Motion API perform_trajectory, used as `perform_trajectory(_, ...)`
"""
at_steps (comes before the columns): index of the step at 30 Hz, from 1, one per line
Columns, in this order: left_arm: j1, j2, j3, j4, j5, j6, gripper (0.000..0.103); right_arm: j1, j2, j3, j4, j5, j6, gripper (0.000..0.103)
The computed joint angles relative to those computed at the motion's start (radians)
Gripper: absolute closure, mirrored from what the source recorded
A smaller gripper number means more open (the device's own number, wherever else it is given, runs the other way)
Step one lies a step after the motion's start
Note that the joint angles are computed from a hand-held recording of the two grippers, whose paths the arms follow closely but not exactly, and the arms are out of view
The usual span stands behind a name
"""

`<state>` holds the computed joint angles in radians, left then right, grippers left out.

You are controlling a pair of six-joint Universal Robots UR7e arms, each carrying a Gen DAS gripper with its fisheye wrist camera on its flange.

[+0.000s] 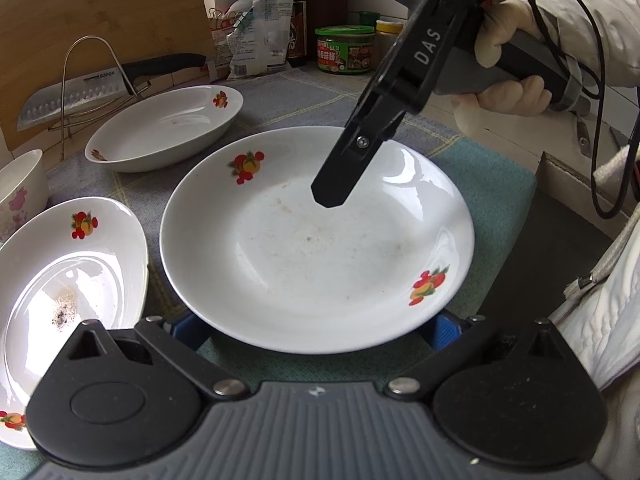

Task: Organize plates and bowls
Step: 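Lift the deep plate with the right tool and carry it toward the green jar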

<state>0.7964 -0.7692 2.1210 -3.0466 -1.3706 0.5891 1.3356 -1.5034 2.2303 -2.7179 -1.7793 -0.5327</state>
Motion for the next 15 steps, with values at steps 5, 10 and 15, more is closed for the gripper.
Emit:
perform_trajectory(5,-0.009,-0.003,-0.005,0.02,0.015,0.012,0.001,0.002,-0.008,0.004,0.003,-0.002,0.006,0.004)
perform_trajectory(10,-0.01,-0.014,-0.018,0.059,0.004,0.008,0.001,-0.003,-0.031,0.014,0.003,0.015,0.008,0.004)
perform_trajectory(15,-0.018,-0.011,-0.035,0.08,-0.008,0.017,0.001,-0.008,-0.061,0.025,-0.002,0.02,0.004,0.004)
